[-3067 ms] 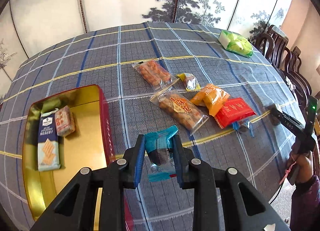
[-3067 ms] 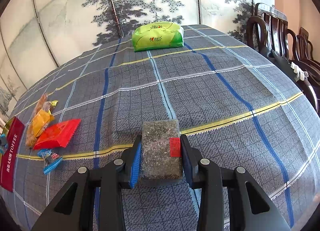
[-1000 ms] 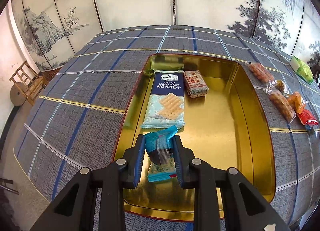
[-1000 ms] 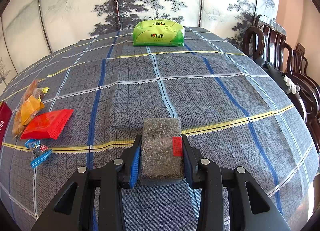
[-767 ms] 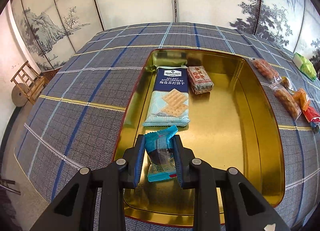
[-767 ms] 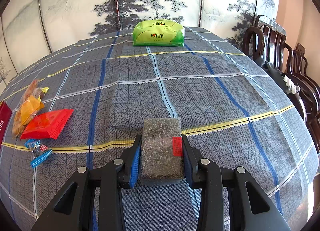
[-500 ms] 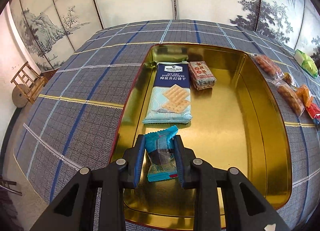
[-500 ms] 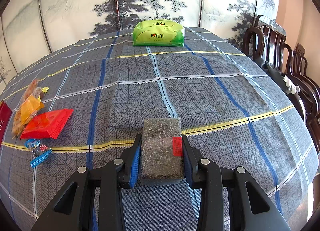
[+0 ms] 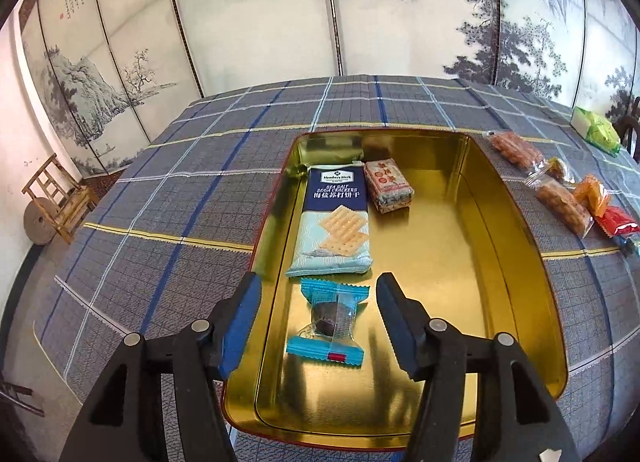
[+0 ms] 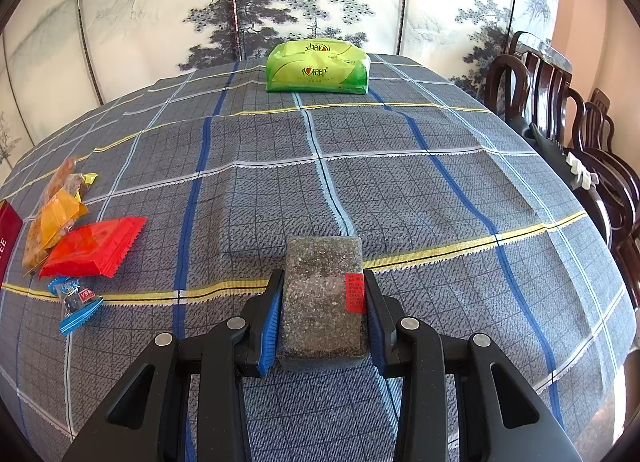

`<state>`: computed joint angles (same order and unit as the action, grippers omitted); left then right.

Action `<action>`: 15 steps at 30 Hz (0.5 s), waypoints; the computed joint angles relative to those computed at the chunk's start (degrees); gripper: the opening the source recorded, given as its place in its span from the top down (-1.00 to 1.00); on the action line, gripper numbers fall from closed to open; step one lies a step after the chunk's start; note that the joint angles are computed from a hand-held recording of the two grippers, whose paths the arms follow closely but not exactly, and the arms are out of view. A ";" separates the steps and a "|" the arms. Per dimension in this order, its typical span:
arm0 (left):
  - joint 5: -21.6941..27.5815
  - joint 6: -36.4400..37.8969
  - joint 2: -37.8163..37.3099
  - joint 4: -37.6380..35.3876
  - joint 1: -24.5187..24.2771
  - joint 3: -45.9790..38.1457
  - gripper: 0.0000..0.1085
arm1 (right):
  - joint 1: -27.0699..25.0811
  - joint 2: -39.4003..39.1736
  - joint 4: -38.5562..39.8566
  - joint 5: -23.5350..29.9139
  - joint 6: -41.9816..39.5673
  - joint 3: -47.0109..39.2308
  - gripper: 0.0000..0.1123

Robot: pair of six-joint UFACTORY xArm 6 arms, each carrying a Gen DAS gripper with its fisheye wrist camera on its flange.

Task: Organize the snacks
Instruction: 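Carry the grey block over the gold tin with the right gripper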

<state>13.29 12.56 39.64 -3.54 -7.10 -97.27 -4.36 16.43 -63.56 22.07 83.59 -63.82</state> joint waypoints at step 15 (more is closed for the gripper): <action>-4.16 -1.39 2.26 -9.00 5.89 -5.04 -0.20 | -0.23 -5.36 -1.02 -5.17 7.90 6.82 0.35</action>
